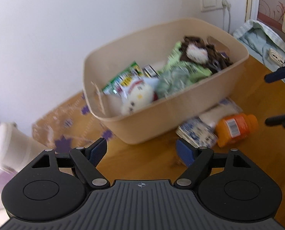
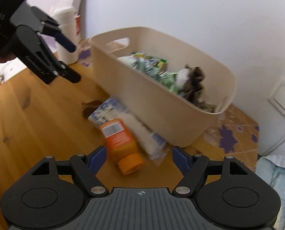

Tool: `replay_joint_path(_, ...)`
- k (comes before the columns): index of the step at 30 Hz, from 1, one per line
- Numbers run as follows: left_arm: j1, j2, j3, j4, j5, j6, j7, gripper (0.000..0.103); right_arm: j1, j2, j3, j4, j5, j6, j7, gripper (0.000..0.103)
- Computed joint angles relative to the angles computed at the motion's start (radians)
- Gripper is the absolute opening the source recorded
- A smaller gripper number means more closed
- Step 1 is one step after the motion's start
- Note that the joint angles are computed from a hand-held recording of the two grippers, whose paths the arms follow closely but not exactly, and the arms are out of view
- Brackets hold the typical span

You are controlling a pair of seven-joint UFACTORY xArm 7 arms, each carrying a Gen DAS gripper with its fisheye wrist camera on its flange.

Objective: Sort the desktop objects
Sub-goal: 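Grasp the brown hair clip with left tool while right tool grasps orange bottle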

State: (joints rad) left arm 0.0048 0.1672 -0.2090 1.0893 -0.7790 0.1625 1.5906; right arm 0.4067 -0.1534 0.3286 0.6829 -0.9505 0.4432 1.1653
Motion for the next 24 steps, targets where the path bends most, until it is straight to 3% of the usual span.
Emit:
replay_joint_path(7,-0.016,0.039,0.005,-0.032,0.113,-0.026,-0.095,0.081,0.027,0.086,-0.021,0.045,0.01,-0.023,-0.06,0.077)
replay_joint_path(19,-0.047,0.148,0.052,0.056,0.432,0.037,-0.466,0.081,0.047,0.16,-0.091,0.074,0.017,-0.078,-0.087,0.074)
replay_joint_path(24,-0.048,0.186,0.058,0.089,0.528,0.051,-0.561,0.081,0.052,0.193,-0.112,0.096,0.006,-0.101,-0.078,0.074)
